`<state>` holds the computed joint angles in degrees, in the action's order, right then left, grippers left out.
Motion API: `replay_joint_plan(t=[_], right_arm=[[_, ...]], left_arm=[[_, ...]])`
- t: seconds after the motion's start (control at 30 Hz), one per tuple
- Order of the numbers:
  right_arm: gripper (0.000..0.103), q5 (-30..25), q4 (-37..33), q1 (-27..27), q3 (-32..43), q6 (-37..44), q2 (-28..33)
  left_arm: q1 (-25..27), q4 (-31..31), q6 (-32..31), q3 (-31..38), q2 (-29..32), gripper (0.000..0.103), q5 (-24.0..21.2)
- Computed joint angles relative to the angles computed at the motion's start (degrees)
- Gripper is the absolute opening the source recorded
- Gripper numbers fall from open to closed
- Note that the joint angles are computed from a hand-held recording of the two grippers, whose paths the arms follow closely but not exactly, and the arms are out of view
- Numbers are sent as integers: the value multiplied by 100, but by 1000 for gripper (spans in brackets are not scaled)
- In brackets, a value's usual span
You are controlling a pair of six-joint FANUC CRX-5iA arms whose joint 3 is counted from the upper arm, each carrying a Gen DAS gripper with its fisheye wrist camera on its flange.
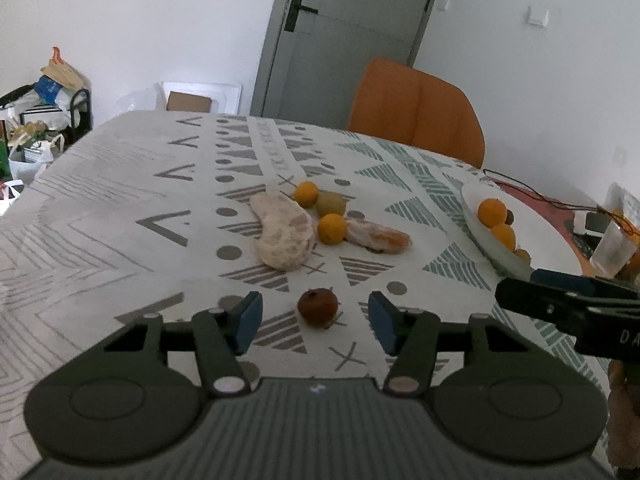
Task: Organize fruits
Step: 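Reach the left gripper to a dark red fruit and close on it, then grasp the peeled pinkish citrus with the right gripper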
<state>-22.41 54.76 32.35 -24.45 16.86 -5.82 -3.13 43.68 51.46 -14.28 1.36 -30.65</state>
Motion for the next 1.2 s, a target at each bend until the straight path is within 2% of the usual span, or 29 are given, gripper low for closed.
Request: replay_joint_plan(t=[0.13, 0.2, 0.23, 0.33, 0.57, 0.83, 1.2], right_arm=[[78, -6, -120, -28, 82, 76, 90], [78, -23, -205, -32, 144, 149, 142], [78, -27, -220, -34, 168, 174, 165], [78, -32, -303, -41, 248, 253, 233], [77, -19, -654, -35, 589, 685, 504], [59, -185, -1548, 29, 1258, 1678, 954], [57, -479, -2217, -6, 2044, 2572, 1491]], left_arm=[[-35, -126, 103, 162, 164, 44, -120], [-73, -278, 217, 189, 189, 35, -12], [-86, -514, 422, 263, 206, 22, 16], [-31, -437, 500, 362, 282, 22, -120], [92, -559, 693, 417, 269, 22, -67], [269, -676, 951, 431, 267, 22, -16], [510, -865, 1282, 522, 308, 22, 6]])
